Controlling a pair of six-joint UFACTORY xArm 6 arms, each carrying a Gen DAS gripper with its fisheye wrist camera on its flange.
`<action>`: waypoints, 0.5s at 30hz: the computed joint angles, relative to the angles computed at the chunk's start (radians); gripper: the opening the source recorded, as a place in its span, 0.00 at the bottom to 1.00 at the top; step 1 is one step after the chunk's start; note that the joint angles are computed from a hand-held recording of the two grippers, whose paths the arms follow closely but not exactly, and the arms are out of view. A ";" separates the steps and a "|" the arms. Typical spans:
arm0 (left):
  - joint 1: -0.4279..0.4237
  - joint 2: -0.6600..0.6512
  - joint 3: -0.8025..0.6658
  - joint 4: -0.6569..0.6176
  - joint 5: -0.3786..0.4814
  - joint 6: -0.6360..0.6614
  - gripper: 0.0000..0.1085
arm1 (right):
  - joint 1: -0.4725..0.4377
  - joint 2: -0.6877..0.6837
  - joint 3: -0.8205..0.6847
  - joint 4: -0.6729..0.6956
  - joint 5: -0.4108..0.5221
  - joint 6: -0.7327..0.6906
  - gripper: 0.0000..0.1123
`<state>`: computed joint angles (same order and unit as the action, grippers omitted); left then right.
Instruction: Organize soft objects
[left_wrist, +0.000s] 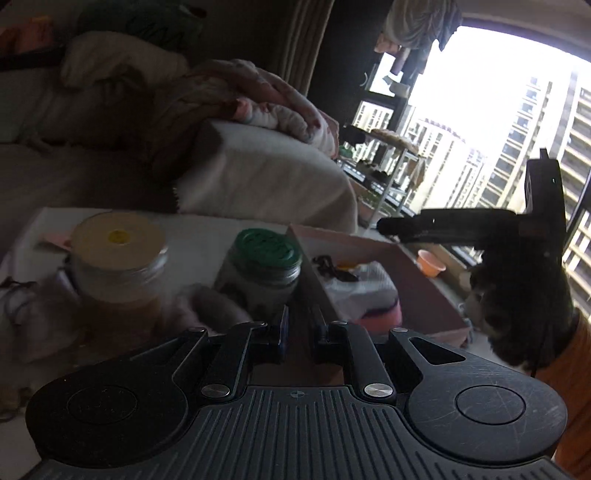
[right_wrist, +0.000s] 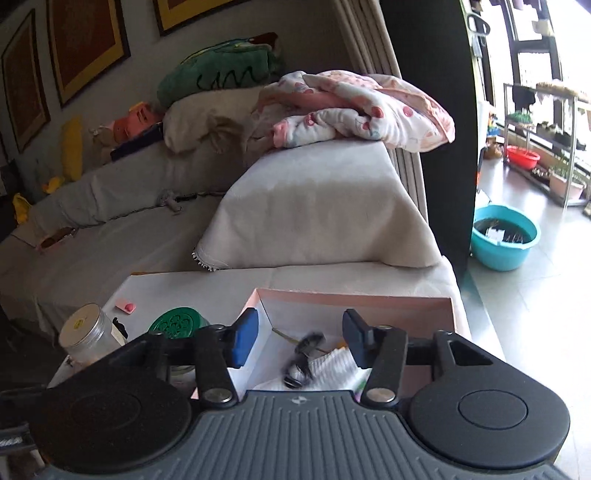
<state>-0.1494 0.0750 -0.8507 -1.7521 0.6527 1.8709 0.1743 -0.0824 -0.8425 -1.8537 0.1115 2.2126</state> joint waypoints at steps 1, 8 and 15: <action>0.028 -0.018 0.024 0.032 -0.001 0.000 0.11 | 0.013 -0.001 0.003 0.034 0.012 -0.036 0.46; 0.217 -0.040 0.094 -0.044 -0.038 0.070 0.11 | 0.278 -0.020 0.050 0.223 0.281 -0.306 0.57; 0.329 0.014 0.027 -0.279 -0.158 0.232 0.11 | 0.430 0.094 -0.022 0.191 0.256 -0.258 0.60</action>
<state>0.1791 0.0892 -0.8235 -2.0309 0.4946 2.1032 0.6043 0.0117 -0.8644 -1.6622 0.3680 1.9544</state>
